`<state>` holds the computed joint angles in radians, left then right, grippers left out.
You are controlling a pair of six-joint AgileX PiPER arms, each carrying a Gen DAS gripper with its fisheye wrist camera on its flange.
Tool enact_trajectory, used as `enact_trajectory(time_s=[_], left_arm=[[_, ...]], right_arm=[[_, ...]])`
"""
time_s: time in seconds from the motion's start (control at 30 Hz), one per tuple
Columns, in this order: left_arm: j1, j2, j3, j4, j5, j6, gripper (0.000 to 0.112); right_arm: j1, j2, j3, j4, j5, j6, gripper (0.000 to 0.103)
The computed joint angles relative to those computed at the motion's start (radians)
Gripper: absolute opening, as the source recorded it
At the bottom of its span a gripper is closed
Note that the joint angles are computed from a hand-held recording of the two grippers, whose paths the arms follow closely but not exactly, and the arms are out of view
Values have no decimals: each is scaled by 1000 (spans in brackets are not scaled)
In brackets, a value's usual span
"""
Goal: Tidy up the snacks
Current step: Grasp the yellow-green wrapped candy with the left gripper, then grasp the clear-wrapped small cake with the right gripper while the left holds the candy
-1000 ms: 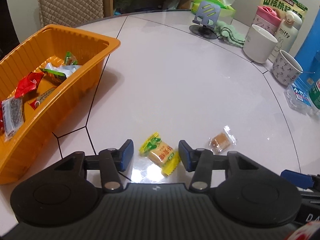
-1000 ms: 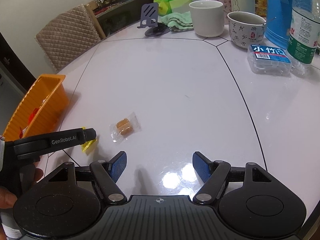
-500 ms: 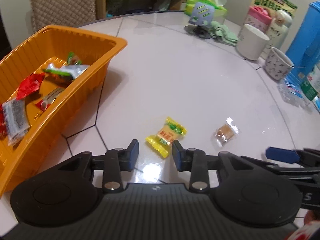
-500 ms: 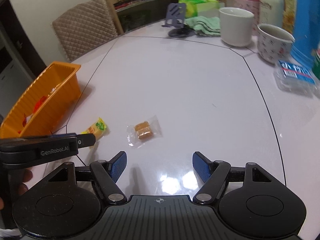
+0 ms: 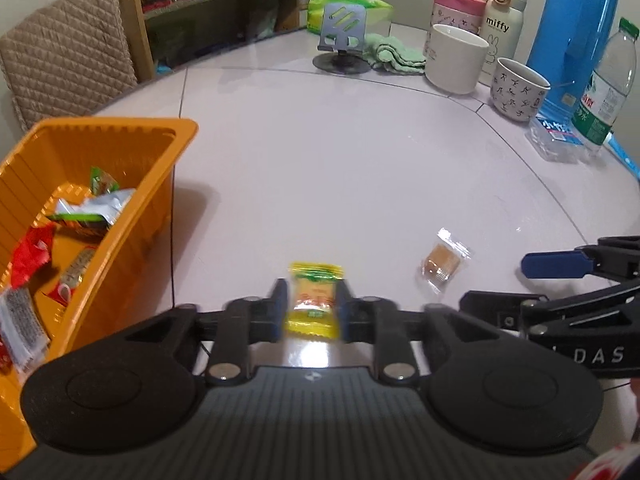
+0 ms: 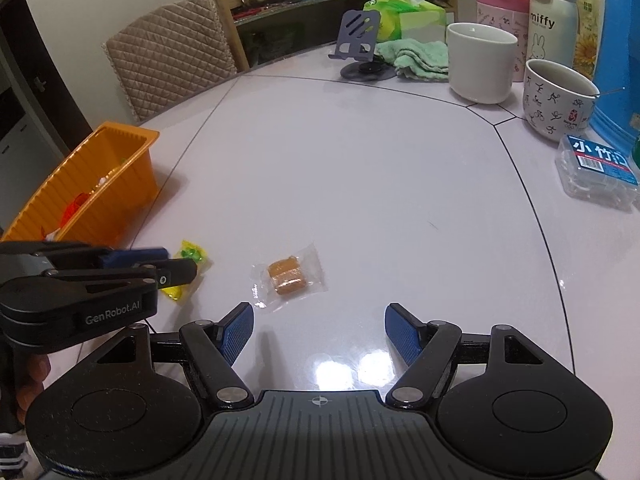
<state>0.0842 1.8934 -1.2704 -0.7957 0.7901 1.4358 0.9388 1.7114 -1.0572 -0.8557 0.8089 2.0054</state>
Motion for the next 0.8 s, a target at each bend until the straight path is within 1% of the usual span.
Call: enact_trajectory(time_s=[0.2,0.27,0.3,0.4,0.5,0.57,0.67,0.73,0.8], left_arm=[[13,7,-28,36,15,-86,19],[16,9,-36,47,17,-103,19],[19,11,-41,52,20,-111,19],[26,16,-52,61,26,-133,19],[35,23,-65,66,35,-144,19],[37,24,-67,68,36,-147,19],[40,26,-71,67,40,-150,19],[41,26,-70,65,41,-148,19],[40,26,-69,65,40,-146,19]], right_arm=[[-13,23,-26,-21,-38,5,71],[-24,36,-38,-24,-57,-5,59],[-34,43,-46,-13,-72,-21,58],[-46,74,-84,-12,-62,-39,56],[-59,109,-131,-3,-43,-74,54],[-61,141,-177,13,-3,-121,46],[-62,183,-234,27,43,-194,37],[-57,199,-253,32,66,-229,34],[-48,214,-266,28,94,-252,27]])
